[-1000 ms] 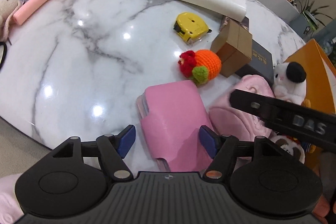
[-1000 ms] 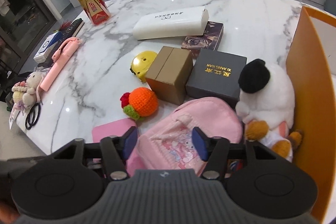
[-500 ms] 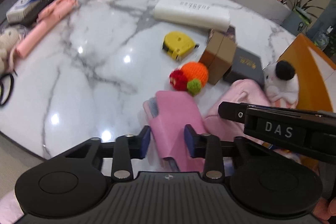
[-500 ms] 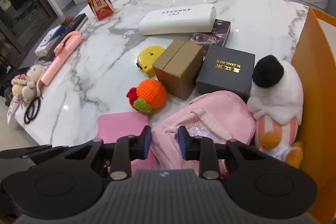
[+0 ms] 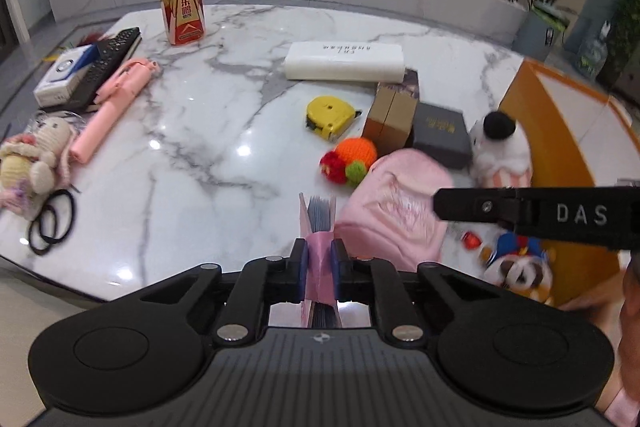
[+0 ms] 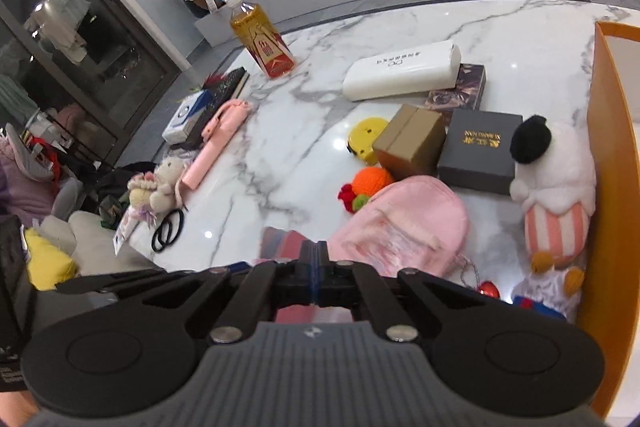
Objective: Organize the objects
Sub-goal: 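Grasp the pink wallet with the left gripper while the right gripper approaches the pink backpack, then grasp the pink backpack strap with the right gripper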
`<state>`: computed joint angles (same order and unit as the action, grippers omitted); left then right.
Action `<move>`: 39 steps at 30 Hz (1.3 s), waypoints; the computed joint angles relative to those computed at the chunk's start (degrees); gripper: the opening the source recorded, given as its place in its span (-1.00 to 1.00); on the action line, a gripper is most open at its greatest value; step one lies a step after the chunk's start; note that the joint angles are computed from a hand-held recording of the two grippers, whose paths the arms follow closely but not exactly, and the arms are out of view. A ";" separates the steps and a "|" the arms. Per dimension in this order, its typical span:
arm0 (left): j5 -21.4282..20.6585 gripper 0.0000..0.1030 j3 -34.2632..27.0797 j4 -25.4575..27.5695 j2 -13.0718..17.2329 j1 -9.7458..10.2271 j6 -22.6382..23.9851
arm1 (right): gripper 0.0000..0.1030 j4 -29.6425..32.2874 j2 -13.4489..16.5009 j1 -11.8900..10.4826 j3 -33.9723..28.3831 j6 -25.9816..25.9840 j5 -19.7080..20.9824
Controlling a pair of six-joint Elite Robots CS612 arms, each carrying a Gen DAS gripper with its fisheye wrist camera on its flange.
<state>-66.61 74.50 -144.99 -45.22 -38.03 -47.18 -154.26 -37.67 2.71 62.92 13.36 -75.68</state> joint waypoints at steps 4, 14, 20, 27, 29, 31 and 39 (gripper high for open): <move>0.42 -0.73 -0.02 1.48 -0.07 -0.18 0.57 | -0.91 2.51 0.01 0.26 0.20 -1.61 -3.45; -2.60 -0.72 0.54 -0.90 -0.24 0.01 -0.16 | -0.82 6.90 1.00 0.74 -0.76 -3.46 -2.62; -3.06 -0.22 -0.32 1.26 0.04 0.31 0.65 | -0.78 6.40 1.60 0.83 -1.48 -3.20 -4.96; -2.41 -0.42 -1.05 1.91 0.41 0.50 3.48 | -0.34 7.41 2.78 1.67 -3.53 -10.55 -8.91; -2.71 -0.42 -0.47 1.26 0.15 0.74 2.83 | -0.34 7.12 3.04 1.46 -3.77 -9.66 -7.42; 0.10 -0.48 -0.96 4.35 0.10 0.46 2.45 | -0.35 6.86 3.26 1.61 -4.00 -9.02 -8.19; -1.83 -0.49 1.90 1.01 -0.74 1.70 -0.75 | 0.24 5.17 3.48 2.09 -4.13 -2.64 -15.30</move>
